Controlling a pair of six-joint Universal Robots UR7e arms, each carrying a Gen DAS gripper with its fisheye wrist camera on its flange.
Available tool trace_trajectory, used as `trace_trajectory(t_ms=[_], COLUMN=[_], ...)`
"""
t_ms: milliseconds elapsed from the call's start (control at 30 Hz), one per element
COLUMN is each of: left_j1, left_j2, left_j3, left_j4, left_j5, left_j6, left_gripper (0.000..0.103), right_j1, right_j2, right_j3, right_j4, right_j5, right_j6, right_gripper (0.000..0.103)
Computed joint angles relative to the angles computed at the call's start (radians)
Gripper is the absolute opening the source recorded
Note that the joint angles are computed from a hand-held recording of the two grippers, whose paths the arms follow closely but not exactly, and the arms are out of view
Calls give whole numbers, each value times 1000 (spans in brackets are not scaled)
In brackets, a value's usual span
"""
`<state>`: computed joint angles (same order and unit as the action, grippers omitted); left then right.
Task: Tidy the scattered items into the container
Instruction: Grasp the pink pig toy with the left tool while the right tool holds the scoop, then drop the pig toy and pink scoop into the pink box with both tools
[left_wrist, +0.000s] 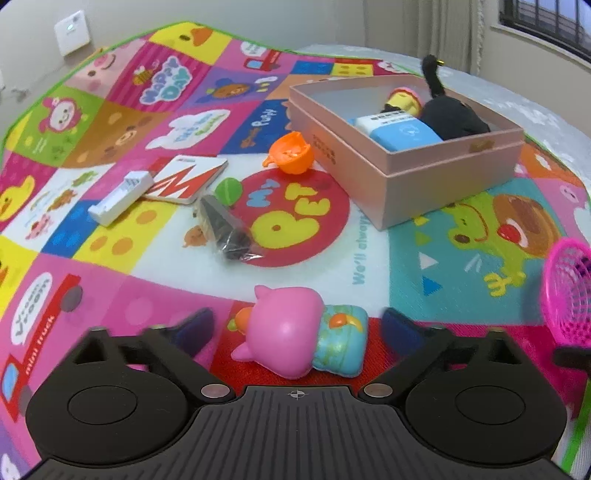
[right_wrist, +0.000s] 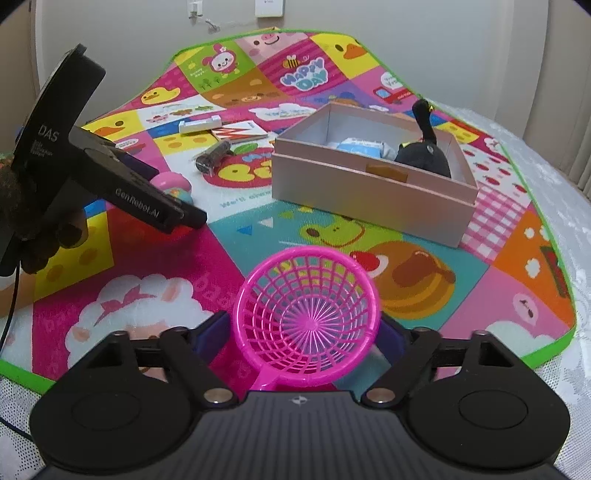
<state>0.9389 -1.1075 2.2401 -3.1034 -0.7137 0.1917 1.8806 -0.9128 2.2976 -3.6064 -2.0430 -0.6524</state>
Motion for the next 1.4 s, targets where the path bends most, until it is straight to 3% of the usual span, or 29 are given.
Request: trace_trajectory(t_ms=[167,300,467,633,800,933,1067,1133,1267,1400], left_j1=[-46,-107,-183,-208,-161,-99,-76,-74,-59,-30], left_j2=[-31,-104,-125,-23,144,248,169,126,35,-67], left_j3=[37,96,100,-20,-241,-366,-296,-247,-178,-136], left_j4=[26,77,77,-79,-163,-285,-226,-162,80,253], left_j5=[14,-56,-134,-116,-71,-89,-129,-111,-56,-70], left_j6=[14,17,56,96,73,84,15,-28,-194,-358], left_gripper=[79,79,79,80,80,97,102,102,102,102], right_j1=[12,36,66,81,79,87,97,98,90,70], right_j2=[-18,-88,-214,-298,-285,-239,-193,-167,-86,19], right_j3=[-2,5,-29,-133,-296,-382,-440,-478,-585,-707], right_j4=[38,83,189,271,369,389,425,461,566,673], right_j5=[-6,8,-37,-3,82,92,73,71,67,41], right_j6=[-8,-57,-16,20,150,185,185,207,288,383], right_gripper=[80,80,80,80,80,80,80,80,80,80])
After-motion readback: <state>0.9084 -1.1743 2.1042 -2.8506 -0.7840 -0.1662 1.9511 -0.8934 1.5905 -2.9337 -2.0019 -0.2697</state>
